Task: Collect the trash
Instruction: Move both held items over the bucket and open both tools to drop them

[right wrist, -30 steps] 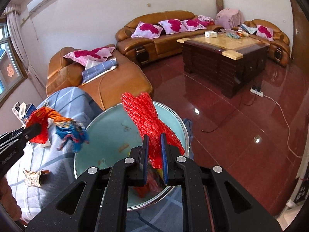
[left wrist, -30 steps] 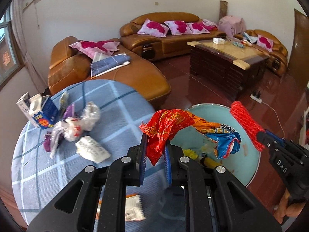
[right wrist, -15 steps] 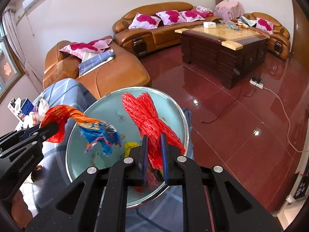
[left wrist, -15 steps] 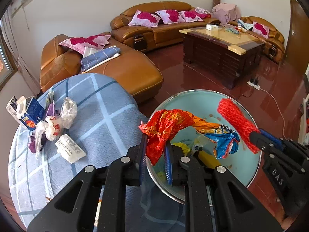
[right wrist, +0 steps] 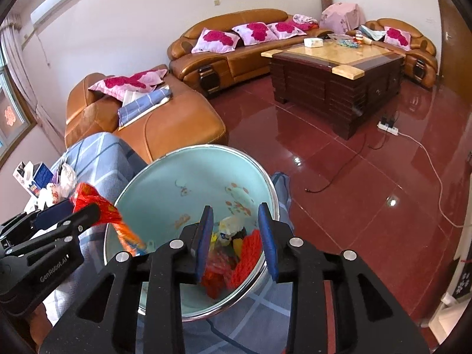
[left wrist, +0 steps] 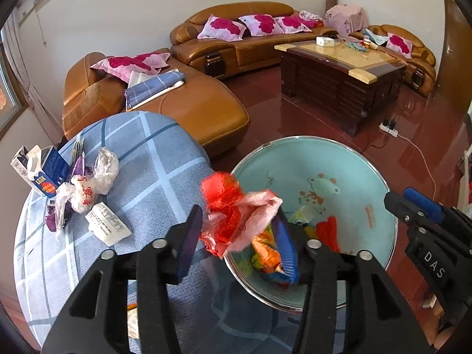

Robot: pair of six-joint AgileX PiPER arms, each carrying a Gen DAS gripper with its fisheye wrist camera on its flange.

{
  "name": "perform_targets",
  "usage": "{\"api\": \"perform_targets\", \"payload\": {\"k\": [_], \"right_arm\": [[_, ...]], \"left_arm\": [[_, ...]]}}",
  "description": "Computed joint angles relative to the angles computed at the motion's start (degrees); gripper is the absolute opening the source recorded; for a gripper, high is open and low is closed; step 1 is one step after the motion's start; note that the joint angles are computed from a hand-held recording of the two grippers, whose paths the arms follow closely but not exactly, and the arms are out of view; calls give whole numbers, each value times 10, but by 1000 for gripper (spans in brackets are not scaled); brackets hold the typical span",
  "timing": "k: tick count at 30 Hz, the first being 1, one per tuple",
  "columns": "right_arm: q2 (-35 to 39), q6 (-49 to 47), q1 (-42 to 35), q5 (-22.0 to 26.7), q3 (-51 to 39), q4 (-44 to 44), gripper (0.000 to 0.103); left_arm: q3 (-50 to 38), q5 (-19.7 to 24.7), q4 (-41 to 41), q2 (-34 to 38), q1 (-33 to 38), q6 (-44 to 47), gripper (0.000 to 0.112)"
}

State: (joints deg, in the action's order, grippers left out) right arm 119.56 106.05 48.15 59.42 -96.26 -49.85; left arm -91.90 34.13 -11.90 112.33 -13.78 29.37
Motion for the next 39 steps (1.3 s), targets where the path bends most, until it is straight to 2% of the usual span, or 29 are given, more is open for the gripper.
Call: {"api": "perform_targets", "payload": {"k": [3, 9, 12, 13, 15, 19, 22, 25, 32, 35, 39], "right_arm": [[-6, 11, 4, 5, 6, -10, 32], [-19, 37, 10, 18, 18, -26, 32], [-21, 41, 11, 26, 14, -31, 32], [-22, 44, 12, 27, 16, -32, 32], [-24, 49, 15, 31, 17, -34, 32], [-32, 62, 17, 36, 26, -39, 32], [-34, 66, 19, 44, 23, -42, 32], [-37, 69, 18, 44, 26, -42, 32], [-47, 83, 16, 40, 42, -47, 32], [-47, 88, 17, 40, 45, -48, 32], [-49, 85, 16, 36, 48, -46, 32]], "left_arm": [[3, 4, -7, -6, -2, 5, 53], [35, -9, -90, -39, 0, 90, 81], [39, -12, -105, -46, 1, 100, 87], [37, -8, -104, -46, 1, 97, 92], [28, -1, -90, -42, 1, 71, 97], [-2, 31, -62, -26, 6, 22, 97], [-7, 37, -54, -22, 5, 8, 97], [-19, 59, -12, -7, -9, -3, 97], [-17, 66, 21, 3, -16, -24, 97], [-35, 82, 20, 11, -11, -25, 97], [-24, 69, 23, 4, -13, -15, 97]]}}
